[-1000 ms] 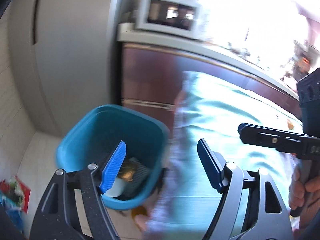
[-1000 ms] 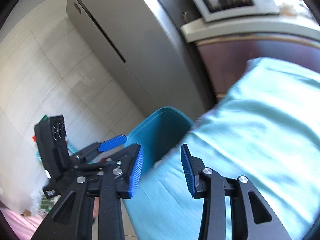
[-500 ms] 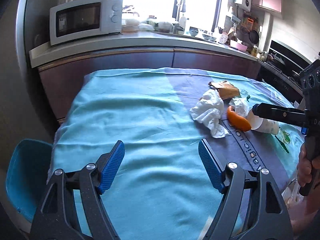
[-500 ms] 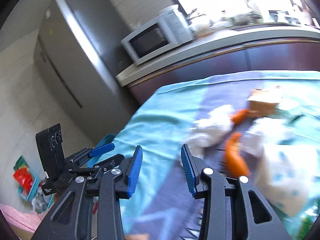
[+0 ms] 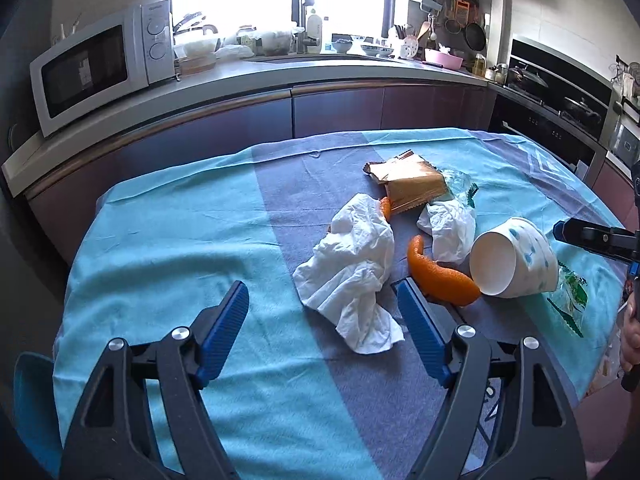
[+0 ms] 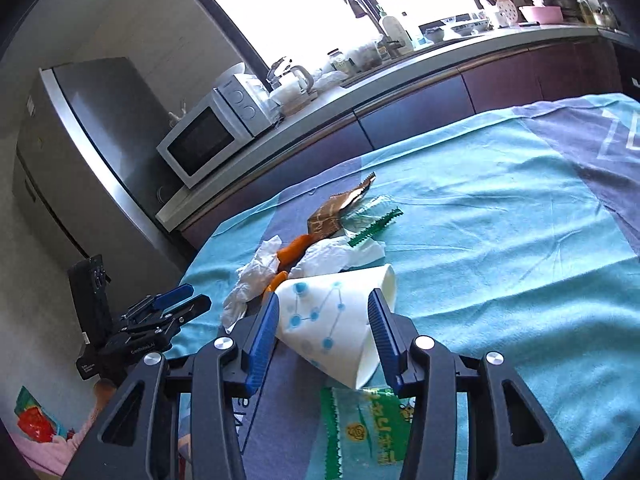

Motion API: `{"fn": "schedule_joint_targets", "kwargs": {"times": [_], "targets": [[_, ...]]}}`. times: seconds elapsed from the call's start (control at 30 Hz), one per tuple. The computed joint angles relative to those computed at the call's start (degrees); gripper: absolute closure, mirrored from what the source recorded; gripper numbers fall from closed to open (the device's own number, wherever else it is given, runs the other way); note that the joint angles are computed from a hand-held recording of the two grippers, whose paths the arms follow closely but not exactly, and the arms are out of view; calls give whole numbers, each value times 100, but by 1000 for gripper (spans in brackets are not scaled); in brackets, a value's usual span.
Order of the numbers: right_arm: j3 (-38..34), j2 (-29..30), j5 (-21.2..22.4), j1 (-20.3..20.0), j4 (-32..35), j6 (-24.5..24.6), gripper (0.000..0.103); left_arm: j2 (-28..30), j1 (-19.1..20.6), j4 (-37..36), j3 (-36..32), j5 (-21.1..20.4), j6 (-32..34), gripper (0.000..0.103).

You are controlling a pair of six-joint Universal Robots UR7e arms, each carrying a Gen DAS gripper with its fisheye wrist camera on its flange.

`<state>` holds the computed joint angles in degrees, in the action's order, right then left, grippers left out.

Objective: Collect trash
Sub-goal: 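Move both tools back over the table toward the tissue and cone cup, then grasp the white tissue with the left gripper while the right gripper grasps the paper cone cup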

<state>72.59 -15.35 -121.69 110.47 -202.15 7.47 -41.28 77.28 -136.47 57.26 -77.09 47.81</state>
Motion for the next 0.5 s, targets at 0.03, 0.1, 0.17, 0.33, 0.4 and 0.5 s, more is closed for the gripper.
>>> {"fn": "schedule_joint_targets", "kwargs": {"times": [0.03,0.1,0.17,0.33,0.4,0.5], "targets": [[66,-25,75,-44,-18,52,58,74,-23,97,-79,65,-17,27],[137,-50,254,-110,-38,123,57,198,-53,195,-206,211,-37,27],[138,-31,397,-144,-59,140,57,309,-74,280,-316,317,-44,27],[3,58,623,-144,42,129,65,475,-118,411,-485,524,-47,30],[-1,66,747,-160,50,124,71,533,-131,504,-555,559,-82,35],[-18,81,822,-155,79,81,80,613,-162,526,-617,740,-127,43]]}}
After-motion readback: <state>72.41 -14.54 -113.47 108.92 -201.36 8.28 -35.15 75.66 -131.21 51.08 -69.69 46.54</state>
